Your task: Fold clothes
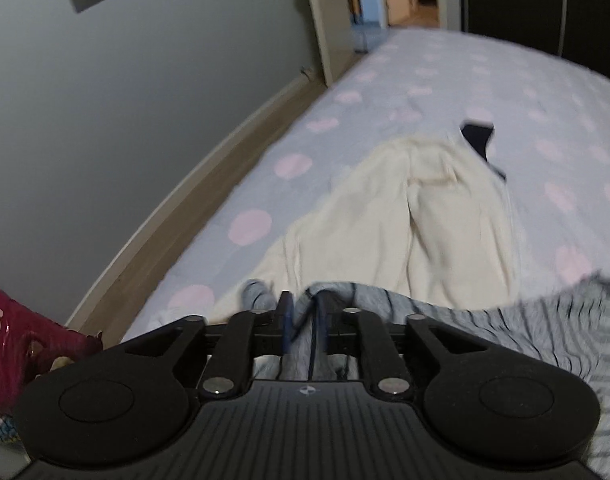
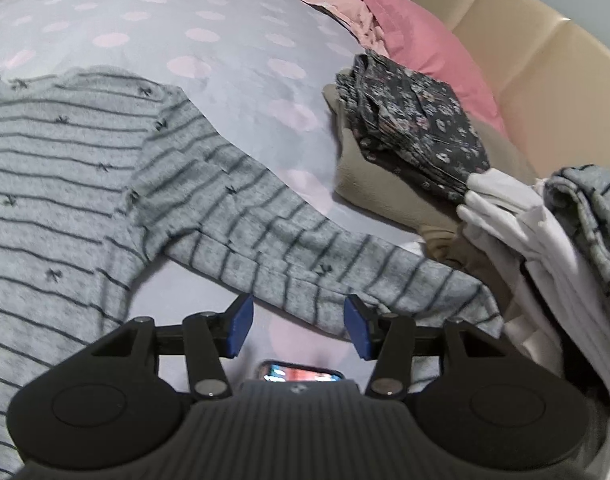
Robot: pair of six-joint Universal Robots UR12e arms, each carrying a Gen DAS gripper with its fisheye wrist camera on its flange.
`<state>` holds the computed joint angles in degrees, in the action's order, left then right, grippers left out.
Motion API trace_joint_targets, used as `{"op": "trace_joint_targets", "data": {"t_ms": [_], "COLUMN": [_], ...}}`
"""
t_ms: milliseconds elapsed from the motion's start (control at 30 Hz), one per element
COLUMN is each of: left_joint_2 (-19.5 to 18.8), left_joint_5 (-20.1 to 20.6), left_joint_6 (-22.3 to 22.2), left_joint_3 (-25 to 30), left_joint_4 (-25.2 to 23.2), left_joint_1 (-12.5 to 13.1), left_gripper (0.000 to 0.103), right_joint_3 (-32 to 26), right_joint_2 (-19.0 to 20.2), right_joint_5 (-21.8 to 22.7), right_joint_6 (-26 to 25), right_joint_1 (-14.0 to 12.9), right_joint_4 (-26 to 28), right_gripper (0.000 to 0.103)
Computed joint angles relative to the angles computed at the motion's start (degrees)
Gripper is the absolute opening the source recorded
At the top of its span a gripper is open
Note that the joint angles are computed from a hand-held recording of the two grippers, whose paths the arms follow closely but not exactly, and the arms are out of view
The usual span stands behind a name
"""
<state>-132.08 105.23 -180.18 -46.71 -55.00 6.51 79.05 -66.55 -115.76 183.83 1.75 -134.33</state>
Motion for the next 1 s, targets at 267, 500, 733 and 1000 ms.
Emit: {"op": "trace_joint_targets", "data": {"t_ms": [267,500,733,1000], "left_joint_2": [0.2,-4.1,-14.4,-25.8], "left_joint_5": [-4.1,-15.4,-18.2,-19.3], "left_joint_6": [6.8,13.2,17.7,12.0], "left_joint_3": [-1.2,5.7,20.6,38.1], "left_joint_4": [3.9,0.4,-8.5,-18.3], "left_joint_1": [-1.3,-4.2,-7.6,-8.5], "left_gripper": [0.040,0.043,0.043,0.043], "right_joint_3": [-3.8,-12.2,-23.4,-36.0], "right_joint_2": [2.0,7.5,15.3,23.9], "right_joint_5": [5.5,12.1,16.6,21.4], "right_joint_6": [2.0,5.5,3.0,7.1], "right_joint_1": [-1.8,-3.4,-3.0,-3.6], "right_joint_4": [0.9,3.5,4.4,7.6], "right_gripper": [0.060,0.060,0.060,0.059]}}
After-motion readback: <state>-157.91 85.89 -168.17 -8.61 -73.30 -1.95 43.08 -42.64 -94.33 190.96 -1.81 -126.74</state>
